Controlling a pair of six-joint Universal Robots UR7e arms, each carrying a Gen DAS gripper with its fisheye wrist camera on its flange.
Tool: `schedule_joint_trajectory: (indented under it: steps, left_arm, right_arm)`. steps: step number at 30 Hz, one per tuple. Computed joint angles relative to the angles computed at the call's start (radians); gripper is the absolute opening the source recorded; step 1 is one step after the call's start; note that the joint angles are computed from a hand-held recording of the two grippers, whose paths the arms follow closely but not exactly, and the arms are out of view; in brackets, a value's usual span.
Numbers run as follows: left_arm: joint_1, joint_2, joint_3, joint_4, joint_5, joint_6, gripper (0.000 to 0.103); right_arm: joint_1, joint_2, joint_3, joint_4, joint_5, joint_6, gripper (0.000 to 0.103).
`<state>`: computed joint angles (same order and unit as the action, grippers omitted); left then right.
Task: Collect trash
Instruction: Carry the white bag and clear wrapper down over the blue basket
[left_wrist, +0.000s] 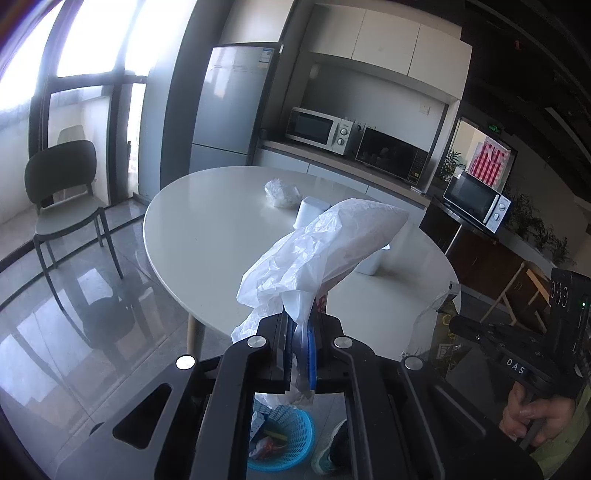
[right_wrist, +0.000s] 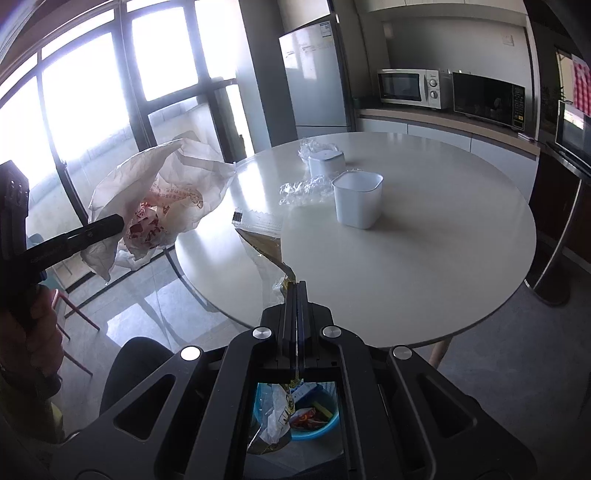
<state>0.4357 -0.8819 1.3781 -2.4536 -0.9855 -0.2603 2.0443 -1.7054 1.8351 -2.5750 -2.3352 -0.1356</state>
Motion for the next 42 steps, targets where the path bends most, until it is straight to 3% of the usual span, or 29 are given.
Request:
schedule_joint_trajectory:
  steps: [7,10,16,21,25,29,36,42]
  left_arm:
    - [-0.026,-0.081,0.115,0.1,-0.064,-0.038,0.005]
    - [-0.034,-0.119,0.155,0.177,-0.087,-0.08,0.005]
    - [-0.018,-0.142,0.214,0.273,-0.13,-0.121,0.005]
    - [0.019,-0.116,0.25,0.289,-0.173,-0.157,0.005]
    - [0.054,-0.086,0.271,0.299,-0.182,-0.185,0.005]
    - [0.097,-0.031,0.252,0.319,-0.183,-0.223,0.005]
    - [0.156,0.063,0.199,0.34,-0.171,-0.261,0.005]
    - [0.189,0.112,0.165,0.342,-0.183,-0.287,0.005]
  right_arm:
    - [0.026,-0.053,0.094,0.021,-0.044,0.026,0.0]
    - [0.018,-0.086,0.139,0.068,-0.032,0.078,0.0]
    - [-0.016,-0.12,0.201,0.073,-0.025,0.095,0.0]
    - [-0.085,-0.132,0.266,0.013,-0.001,0.075,0.0]
    - [-0.161,-0.136,0.285,0.036,0.071,0.134,0.0]
    - [-0.227,-0.117,0.31,0.014,0.108,0.141,0.0]
    - [-0.341,-0.04,0.331,-0.104,0.158,0.109,0.0]
    - [-0.407,0.013,0.31,-0.099,0.192,0.127,0.0]
